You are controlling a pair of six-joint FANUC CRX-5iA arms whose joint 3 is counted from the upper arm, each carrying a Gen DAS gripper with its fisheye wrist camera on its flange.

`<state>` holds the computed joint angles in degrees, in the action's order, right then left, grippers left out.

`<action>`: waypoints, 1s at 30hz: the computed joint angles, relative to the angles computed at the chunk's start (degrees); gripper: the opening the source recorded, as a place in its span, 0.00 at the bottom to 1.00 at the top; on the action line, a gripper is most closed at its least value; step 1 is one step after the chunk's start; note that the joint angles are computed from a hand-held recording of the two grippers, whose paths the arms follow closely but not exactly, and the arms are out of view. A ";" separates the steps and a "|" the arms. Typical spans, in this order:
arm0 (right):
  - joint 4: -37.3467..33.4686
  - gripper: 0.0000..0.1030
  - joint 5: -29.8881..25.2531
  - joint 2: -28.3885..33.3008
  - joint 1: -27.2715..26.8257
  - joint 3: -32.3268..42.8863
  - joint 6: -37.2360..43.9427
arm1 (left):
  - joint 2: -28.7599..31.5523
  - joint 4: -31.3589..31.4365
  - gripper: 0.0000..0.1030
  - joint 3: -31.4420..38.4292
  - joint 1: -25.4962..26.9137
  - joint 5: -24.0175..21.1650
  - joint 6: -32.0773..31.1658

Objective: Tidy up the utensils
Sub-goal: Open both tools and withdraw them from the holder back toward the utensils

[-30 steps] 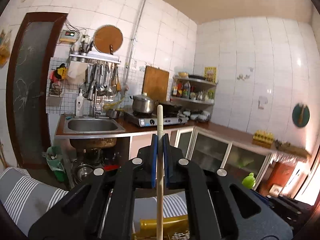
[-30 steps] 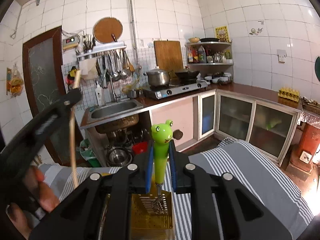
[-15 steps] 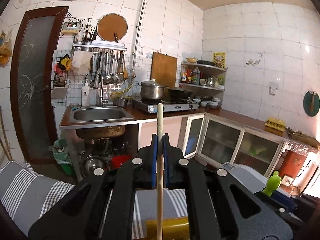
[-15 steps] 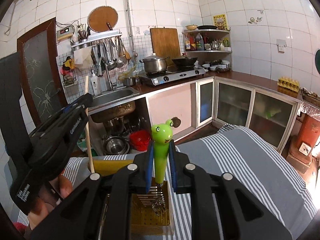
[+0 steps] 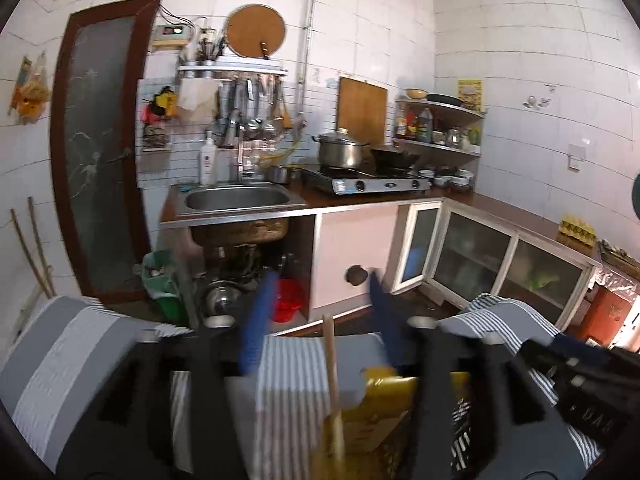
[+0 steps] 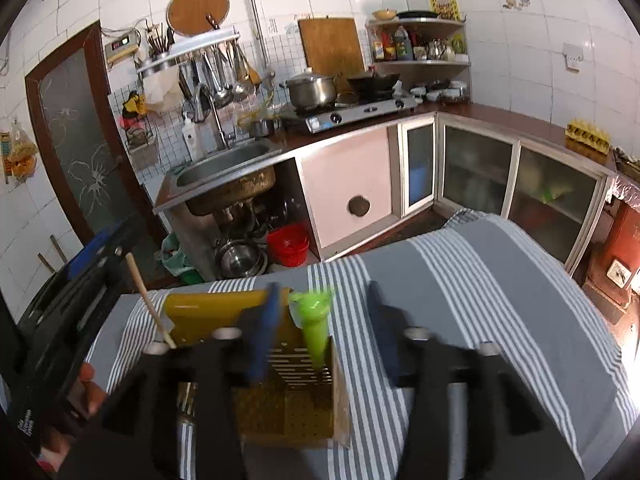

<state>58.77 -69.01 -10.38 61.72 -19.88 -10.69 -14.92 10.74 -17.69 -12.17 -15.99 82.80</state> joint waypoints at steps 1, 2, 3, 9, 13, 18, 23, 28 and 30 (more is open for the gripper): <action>0.37 0.49 -0.81 -0.34 0.55 -0.03 -0.07 | -1.20 0.12 0.64 -0.47 0.40 -0.60 -0.67; 0.76 0.49 -1.71 -1.13 1.49 -0.16 -0.36 | -2.39 -0.14 0.71 -0.81 0.77 -1.45 -1.05; 1.03 0.49 -2.26 -1.94 2.30 -0.49 -0.75 | -3.85 -0.30 0.75 -1.10 1.40 -2.95 -1.57; 2.80 0.58 -11.25 -6.18 11.78 -4.20 -2.69 | -13.55 6.32 0.95 -6.96 6.92 -9.90 -8.06; 0.29 0.58 -15.07 -8.03 18.67 -7.81 -5.84 | -18.57 7.02 0.95 -10.47 10.29 -17.40 -9.61; -5.19 0.58 -16.59 -8.02 25.72 -11.64 -10.31 | -23.12 6.69 0.95 -15.70 12.97 -25.76 -9.59; -10.02 0.58 -15.53 -7.09 29.35 -14.06 -13.17 | -25.11 5.15 0.95 -19.51 14.17 -31.66 -9.66; -12.37 0.58 -14.19 -7.07 31.98 -16.18 -15.91 | -25.59 -1.35 0.95 -21.24 12.26 -33.43 -5.80; -12.85 0.58 -13.56 -6.93 32.36 -16.59 -16.06 | -24.64 -3.07 0.95 -21.13 11.69 -33.67 -4.09</action>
<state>45.92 -82.57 -17.31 94.09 -36.48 -26.75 -39.56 7.66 -38.82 -0.48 -49.65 78.71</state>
